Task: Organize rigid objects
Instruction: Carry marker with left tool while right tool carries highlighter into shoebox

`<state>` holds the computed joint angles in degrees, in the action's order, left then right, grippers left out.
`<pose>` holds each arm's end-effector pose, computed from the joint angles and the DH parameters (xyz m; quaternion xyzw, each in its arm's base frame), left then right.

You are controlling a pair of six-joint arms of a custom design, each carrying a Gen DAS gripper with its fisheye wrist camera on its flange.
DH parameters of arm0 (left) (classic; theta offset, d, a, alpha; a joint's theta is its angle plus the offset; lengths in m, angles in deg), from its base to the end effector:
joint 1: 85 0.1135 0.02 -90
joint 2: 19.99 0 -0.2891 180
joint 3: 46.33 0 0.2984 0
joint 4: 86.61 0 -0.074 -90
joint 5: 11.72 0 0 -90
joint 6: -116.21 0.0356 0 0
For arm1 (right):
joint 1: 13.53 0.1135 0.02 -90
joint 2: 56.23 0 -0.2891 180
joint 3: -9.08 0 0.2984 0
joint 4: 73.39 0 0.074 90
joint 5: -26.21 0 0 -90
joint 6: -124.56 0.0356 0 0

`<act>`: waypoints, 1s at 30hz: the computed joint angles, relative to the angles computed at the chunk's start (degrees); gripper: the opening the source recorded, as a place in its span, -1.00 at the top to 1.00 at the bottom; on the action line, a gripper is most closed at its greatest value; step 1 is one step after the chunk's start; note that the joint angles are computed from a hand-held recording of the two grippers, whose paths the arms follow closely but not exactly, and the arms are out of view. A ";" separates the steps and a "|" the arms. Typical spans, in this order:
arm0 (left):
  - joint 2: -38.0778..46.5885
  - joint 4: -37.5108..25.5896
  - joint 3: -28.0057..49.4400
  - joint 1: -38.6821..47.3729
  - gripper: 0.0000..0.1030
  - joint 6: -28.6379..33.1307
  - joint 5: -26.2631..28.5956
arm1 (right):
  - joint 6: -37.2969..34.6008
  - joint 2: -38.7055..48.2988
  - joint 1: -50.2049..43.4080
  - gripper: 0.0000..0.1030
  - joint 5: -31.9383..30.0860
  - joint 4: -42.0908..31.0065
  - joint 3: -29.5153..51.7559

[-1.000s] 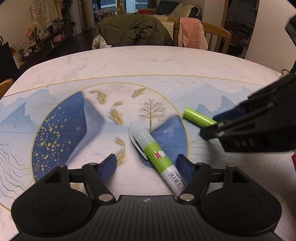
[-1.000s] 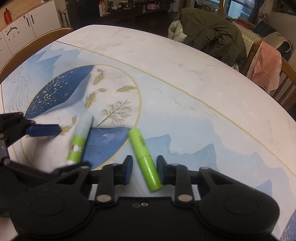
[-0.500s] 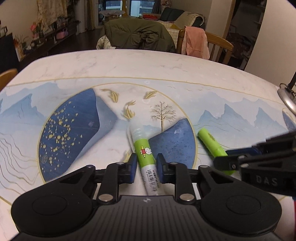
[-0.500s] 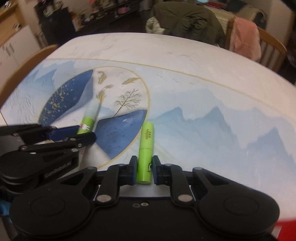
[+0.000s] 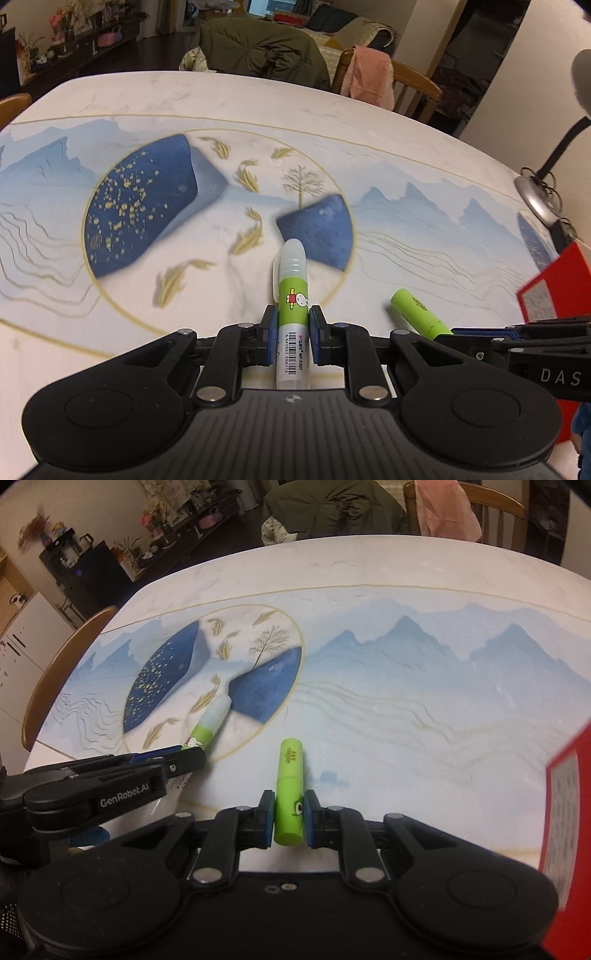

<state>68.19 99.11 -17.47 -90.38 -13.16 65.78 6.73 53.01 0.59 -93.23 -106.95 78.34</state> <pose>0.2273 -0.0137 0.0583 -0.3085 0.8931 -0.0226 0.3265 0.3581 0.1081 0.0940 -0.3766 0.8808 0.2332 0.1675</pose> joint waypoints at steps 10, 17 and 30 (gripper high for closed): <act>-11.26 -5.88 -4.86 -6.73 0.66 -5.91 -1.16 | 0.09 -8.44 -6.96 0.71 -3.27 -0.17 -7.16; -18.46 -12.81 -4.78 -12.83 0.66 -10.08 -5.21 | -1.72 -13.26 -12.98 0.71 -6.76 -2.44 -9.92; -22.03 -21.55 3.51 -26.50 0.66 -13.00 -12.33 | -5.92 -18.73 -25.42 0.71 -14.00 -6.88 -9.80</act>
